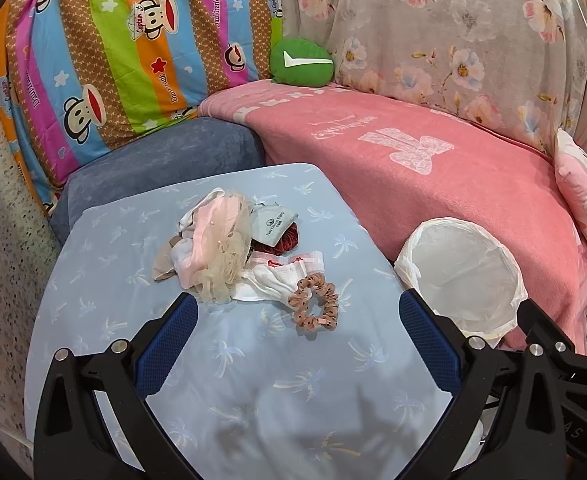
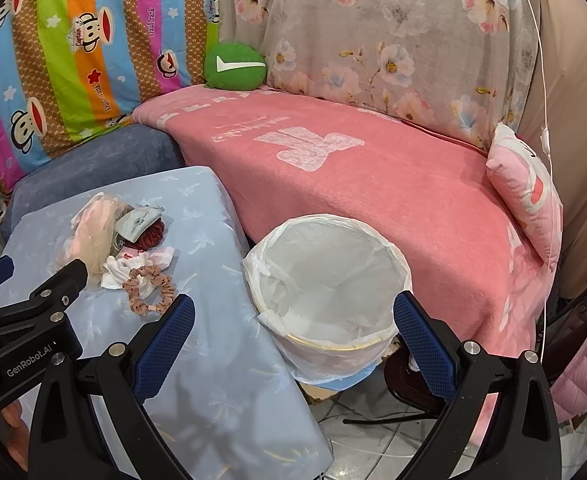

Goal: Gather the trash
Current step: 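Move both grippers toward the pile of items on the table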

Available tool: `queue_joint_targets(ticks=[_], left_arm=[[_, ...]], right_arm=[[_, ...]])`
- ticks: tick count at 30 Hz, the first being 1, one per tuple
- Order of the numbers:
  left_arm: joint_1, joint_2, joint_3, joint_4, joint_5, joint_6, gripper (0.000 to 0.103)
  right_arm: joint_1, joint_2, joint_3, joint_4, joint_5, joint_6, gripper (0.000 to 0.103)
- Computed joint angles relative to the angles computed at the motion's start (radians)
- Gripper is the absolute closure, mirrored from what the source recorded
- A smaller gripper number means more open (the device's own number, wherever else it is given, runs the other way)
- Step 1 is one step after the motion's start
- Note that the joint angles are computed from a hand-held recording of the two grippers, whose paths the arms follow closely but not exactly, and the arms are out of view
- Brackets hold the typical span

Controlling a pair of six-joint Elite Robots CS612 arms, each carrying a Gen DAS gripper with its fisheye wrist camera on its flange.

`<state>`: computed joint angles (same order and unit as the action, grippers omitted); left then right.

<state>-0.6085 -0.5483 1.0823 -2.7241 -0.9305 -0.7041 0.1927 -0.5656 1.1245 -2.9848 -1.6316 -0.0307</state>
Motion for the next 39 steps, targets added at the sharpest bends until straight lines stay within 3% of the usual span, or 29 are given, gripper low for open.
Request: queue_joint_targets(ticks=[12, 15, 25, 34, 39], left_arm=[[0.001, -0.003, 0.004, -0.003, -0.004, 0.004, 0.007], [0.001, -0.002, 0.003, -0.004, -0.003, 0.004, 0.007], [0.006, 0.000, 0.004, -0.032, -0.014, 0.036, 0.007], [0.016, -0.007, 0.023, -0.039, -0.025, 0.006, 0.007], [0.029, -0.008, 0.035, -0.066, -0.069, 0.003, 0.007]], right_arm=[[0.000, -0.002, -0.010, 0.050, 0.014, 0.027, 0.006], [0.003, 0.006, -0.006, -0.013, -0.010, 0.001, 0.006], [0.005, 0.007, -0.012, 0.008, -0.021, 0.018, 0.006], [0.009, 0.004, -0.006, -0.008, -0.028, 0.016, 0.006], [0.012, 0.024, -0.028, -0.018, -0.014, 0.056, 0.006]])
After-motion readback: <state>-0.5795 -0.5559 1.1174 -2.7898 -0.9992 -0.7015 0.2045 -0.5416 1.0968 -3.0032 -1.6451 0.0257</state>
